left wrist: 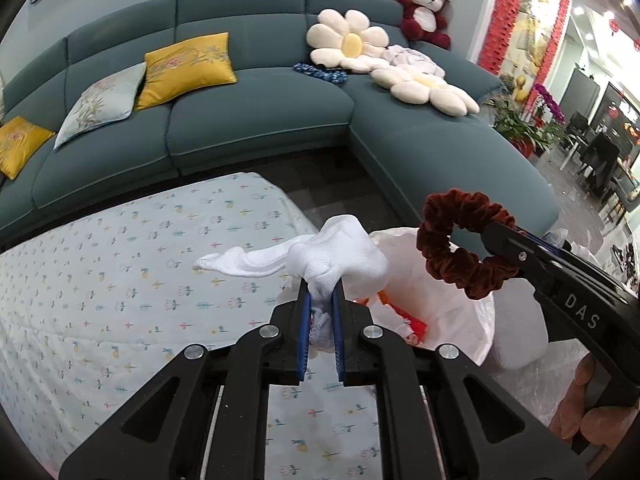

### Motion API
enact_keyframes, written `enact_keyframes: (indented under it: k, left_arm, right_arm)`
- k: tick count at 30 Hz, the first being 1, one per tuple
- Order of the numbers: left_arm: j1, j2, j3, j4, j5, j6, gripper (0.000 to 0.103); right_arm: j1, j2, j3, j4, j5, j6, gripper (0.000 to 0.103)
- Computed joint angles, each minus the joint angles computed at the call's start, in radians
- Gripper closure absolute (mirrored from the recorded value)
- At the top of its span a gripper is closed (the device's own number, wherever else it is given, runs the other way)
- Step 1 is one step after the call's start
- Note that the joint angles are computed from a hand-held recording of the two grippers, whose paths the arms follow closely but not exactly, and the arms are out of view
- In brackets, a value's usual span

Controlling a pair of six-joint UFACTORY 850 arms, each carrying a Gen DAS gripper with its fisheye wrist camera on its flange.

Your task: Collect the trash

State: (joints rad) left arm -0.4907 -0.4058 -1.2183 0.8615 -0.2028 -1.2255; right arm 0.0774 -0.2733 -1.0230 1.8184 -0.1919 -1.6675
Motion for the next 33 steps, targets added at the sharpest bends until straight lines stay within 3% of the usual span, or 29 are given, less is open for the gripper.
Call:
enact_keyframes:
  k: [14,17,19,21,28,33]
  left_arm:
    - [-0.062,-0.053,-0.08,-0.185,0.004,0.209,0.092]
    - [-0.068,-0.062,-0.092,-0.236,0.007,0.253,0.09]
    - [-0.075,-0.065,-0.097,-0.185,0.0,0.193,0.08]
    - [-0.082,-0.066,-0.099,-0.103,-0.013,0.106,0.064]
    - [-0.083,-0.068,-0.098,-0.069,-0.031,0.065,0.061]
    - [-0.079,-0.05,-0.075,-0.039,-0.035,0.025,0.058]
  right_arm:
    - [-0.061,0.019,0.023,0.0,-0.01,-0.015,0.087]
    - [-0.068,0.018,0.02,-0.021,-0.005,0.0,0.083]
    - [-0.071,0.02,0.02,-0.006,0.001,-0.012,0.078]
    - [-0.079,0.025,0.025,0.048,0.001,-0.06,0.067]
    - [-0.085,0.034,0.028,0.082,0.009,-0.104,0.063]
    - [-0.08,0.053,0.045,0.158,0.012,-0.179,0.048]
